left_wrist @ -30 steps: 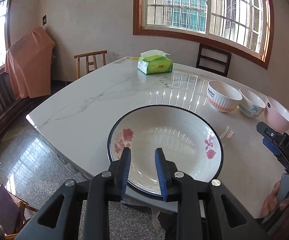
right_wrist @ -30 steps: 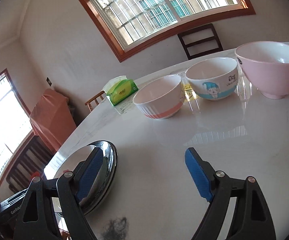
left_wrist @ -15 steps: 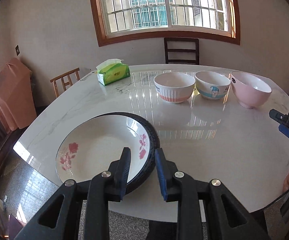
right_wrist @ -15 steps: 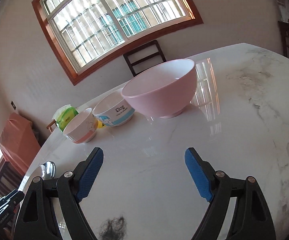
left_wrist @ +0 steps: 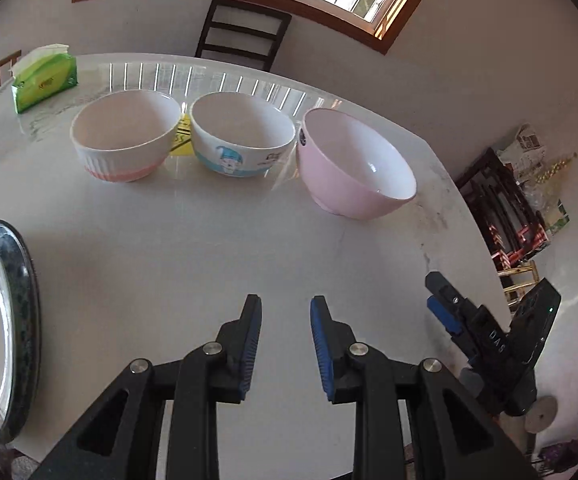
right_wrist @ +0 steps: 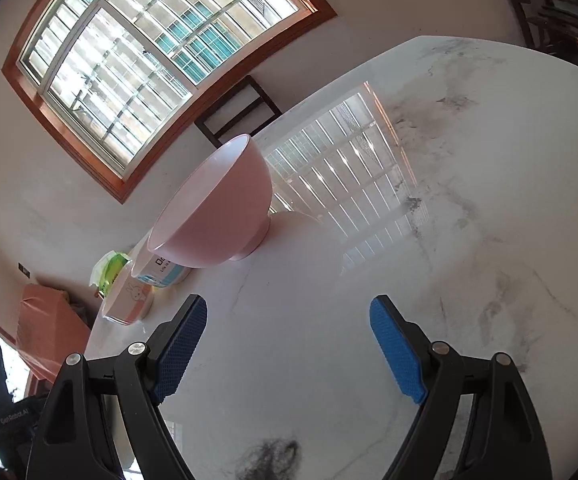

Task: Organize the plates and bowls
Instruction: 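Move the right gripper toward the pink bowl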

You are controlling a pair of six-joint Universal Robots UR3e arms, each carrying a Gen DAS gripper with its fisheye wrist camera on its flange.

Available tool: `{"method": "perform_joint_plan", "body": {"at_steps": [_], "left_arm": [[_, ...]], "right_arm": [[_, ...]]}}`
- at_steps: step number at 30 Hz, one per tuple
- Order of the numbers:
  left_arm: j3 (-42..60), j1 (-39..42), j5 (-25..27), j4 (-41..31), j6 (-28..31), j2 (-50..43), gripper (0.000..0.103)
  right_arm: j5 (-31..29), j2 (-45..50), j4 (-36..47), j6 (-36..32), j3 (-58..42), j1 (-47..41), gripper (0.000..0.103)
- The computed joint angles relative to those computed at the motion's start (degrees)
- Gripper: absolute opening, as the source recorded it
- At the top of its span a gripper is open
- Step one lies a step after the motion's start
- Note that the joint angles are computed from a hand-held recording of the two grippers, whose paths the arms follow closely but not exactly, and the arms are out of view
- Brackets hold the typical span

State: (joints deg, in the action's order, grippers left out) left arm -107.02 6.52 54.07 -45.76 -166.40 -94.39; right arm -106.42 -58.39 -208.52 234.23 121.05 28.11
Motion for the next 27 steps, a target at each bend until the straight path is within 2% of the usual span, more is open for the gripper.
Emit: {"method": "perform_joint_plan", "body": {"at_steps": [5,8,10,13,17,20,22,24,27], "left_arm": [[18.16,-3.58,-9.17,-4.31,-10.40,-15.49,0.026],[28.21,-5.57,-10.61,-5.88,-16.65,-22.87,0.026],[35.03,-6.85,-9.71,-8.04,-18.95,-27.03,0.026],[43.91,-7.67,-10.22,-11.04,-23.20,-33.17,0.027],[50.29,-8.21,-9.20,-13.02,-28.00,-37.61,0.033],[50.96,-8.13,-9.05,-12.05,-31.52,-38.48,0.034],[52.70,-8.58,-7.88,-11.36,-32.68,-39.41,0.044],[57.16,-9.67,-5.02,-13.96,-33.15,-41.29,0.044],[58.40,-9.87,-5.07,-15.44,-34.17,-42.45,0.044]], "right_arm": [[3.37,-2.31,4.56,-2.60,-0.07,-1.48,0.081],[2.40,-6.54,11.83,-7.79,-0.84,-3.06,0.077],[4.56,-10.81,14.69,-11.16,-0.12,-6.11,0.077],[7.80,-16.60,26.12,-18.84,-4.43,-10.67,0.077],[14.64,-18.18,41.10,-25.96,-14.64,-17.37,0.075],[14.92,-15.08,51.46,-30.22,-25.08,-18.91,0.074],[13.04,-11.90,56.50,-31.69,-31.75,-18.93,0.074],[14.14,-8.20,61.65,-33.40,-38.63,-19.83,0.074],[14.77,-1.12,71.13,-35.53,-51.53,-20.61,0.074]]}}
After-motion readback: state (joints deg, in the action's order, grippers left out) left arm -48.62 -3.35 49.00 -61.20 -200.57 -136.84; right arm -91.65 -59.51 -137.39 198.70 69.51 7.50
